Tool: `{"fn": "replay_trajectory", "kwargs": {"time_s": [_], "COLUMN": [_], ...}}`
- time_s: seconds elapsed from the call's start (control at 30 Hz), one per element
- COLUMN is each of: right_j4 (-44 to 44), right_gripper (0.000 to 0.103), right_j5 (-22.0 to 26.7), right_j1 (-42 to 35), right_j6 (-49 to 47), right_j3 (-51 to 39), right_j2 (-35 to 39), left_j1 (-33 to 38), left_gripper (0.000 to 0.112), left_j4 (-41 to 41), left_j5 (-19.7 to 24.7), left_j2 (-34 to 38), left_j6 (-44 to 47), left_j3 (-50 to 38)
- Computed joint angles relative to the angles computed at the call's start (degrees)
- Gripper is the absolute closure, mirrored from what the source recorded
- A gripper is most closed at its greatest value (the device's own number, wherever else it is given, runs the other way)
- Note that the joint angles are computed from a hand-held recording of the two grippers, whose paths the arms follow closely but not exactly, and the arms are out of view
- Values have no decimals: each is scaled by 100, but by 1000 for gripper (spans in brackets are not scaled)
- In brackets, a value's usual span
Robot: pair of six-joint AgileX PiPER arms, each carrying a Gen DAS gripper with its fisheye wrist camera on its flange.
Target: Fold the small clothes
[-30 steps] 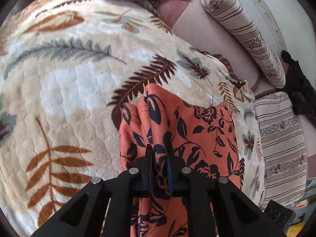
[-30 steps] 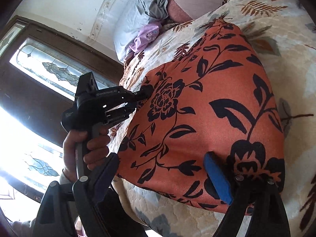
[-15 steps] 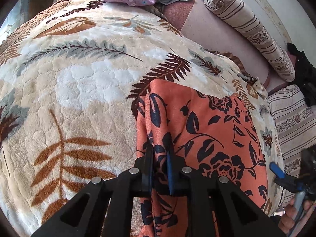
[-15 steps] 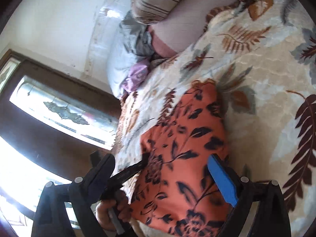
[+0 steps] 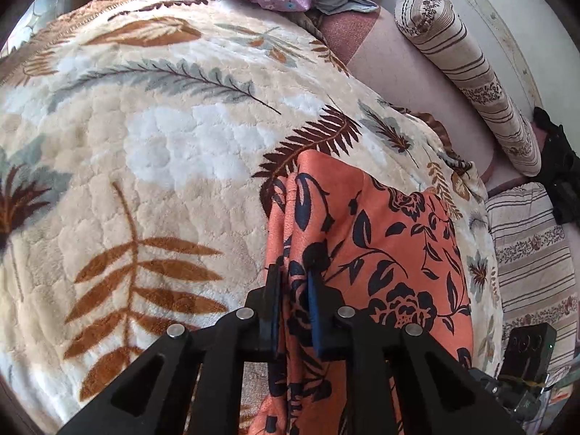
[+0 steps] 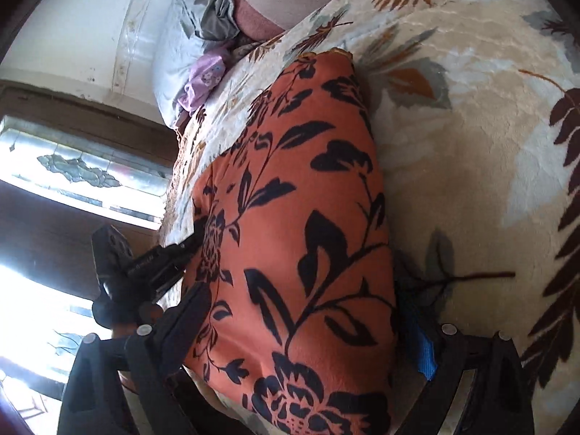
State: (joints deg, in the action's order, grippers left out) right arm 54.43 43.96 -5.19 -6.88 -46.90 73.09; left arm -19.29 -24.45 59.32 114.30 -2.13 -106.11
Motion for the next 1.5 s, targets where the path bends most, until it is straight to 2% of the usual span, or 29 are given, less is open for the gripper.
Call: {"fn": "replay_trajectory", "kwargs": {"time_s": [0.07, 0.13, 0.17, 0.33, 0.4, 0.43, 0.47, 0.5, 0.63, 0.73, 0.83, 0.87, 0.9, 1.0, 1.1, 1.17, 1.23, 1.27, 1.3, 1.43, 1.47, 1.5], "right_j4": [-400, -776, -940, -1012, -1025, -1039, -1018, -906, -557, -439, -188, -469, -978, -2697, -4416, -4924, -4516, -3968, -3395, -1103, -728, -411], "right_gripper": [7, 7, 7, 7, 7, 7, 7, 7, 7, 7, 8, 22, 49, 61, 63, 63, 58, 51, 41, 29, 24, 24], "right_j5": [-103, -237, -250, -408, -467, -420, -401, -351, -143, -13, 89, 11, -88, -108, 349, 459, 122, 27, 84, 562, 654, 733], "right_j1": [272, 535, 626, 810, 853, 832, 821, 743, 320, 47, -99, 53, 347, 1213, 2158, 2464, 2158, 1845, 1480, -452, -851, -1165], "right_j6": [293, 627, 785, 1015, 1110, 1151, 1157, 1062, 846, 715, 385, 647, 1111, 2381, 3504, 3883, 3752, 3376, 2892, 928, 628, 322], "right_j3": [41, 105, 129, 236, 297, 400, 428, 489, 692, 770, 860, 775, 630, 147, -485, -527, -151, -10, 72, 435, 447, 437], "right_j2": [-146, -299, -373, -512, -589, -751, -799, -869, -1162, -1269, -1129, -1111, -1069, -943, -789, -645, -772, -915, -1036, -1498, -1445, -1306], "left_j1": [-223, -291, -341, -651, -933, -1096, -1281, -1454, -1821, -1638, -1577, -1592, -1587, -1518, -1478, -1381, -1342, -1320, -1292, -1194, -1192, -1189], "left_gripper": [83, 89, 89, 89, 85, 77, 65, 62, 61, 59, 59, 59, 59, 58, 58, 56, 56, 56, 55, 54, 54, 54], "left_j4": [1022, 2085, 2346, 2125, 1971, 1993, 2082, 2234, 2924, 2650, 2565, 2602, 2611, 2510, 2465, 2237, 2179, 2142, 2086, 1886, 1887, 1880], "left_j5": [-19, 61, 58, -514, -577, -639, -676, -670, -516, -831, -873, -914, -974, -1074, -1164, -1227, -1311, -1334, -1372, -1408, -1422, -1436], "left_j2": [-224, -441, -581, -1815, -2169, -2297, -2361, -2324, -1871, -1971, -1998, -2000, -2025, -2046, -2037, -2034, -2064, -2076, -2086, -2072, -2076, -2080], "left_j6": [-631, -1430, -1776, -1521, -1365, -1376, -1411, -1437, -1892, -1691, -1508, -1583, -1561, -1411, -1395, -1184, -1102, -1041, -992, -841, -817, -796], "left_j3": [96, 341, 536, 1794, 1970, 2051, 2093, 2082, 2094, 2485, 2537, 2573, 2636, 2738, 2810, 2867, 2939, 2964, 3001, 3025, 3035, 3044]}}
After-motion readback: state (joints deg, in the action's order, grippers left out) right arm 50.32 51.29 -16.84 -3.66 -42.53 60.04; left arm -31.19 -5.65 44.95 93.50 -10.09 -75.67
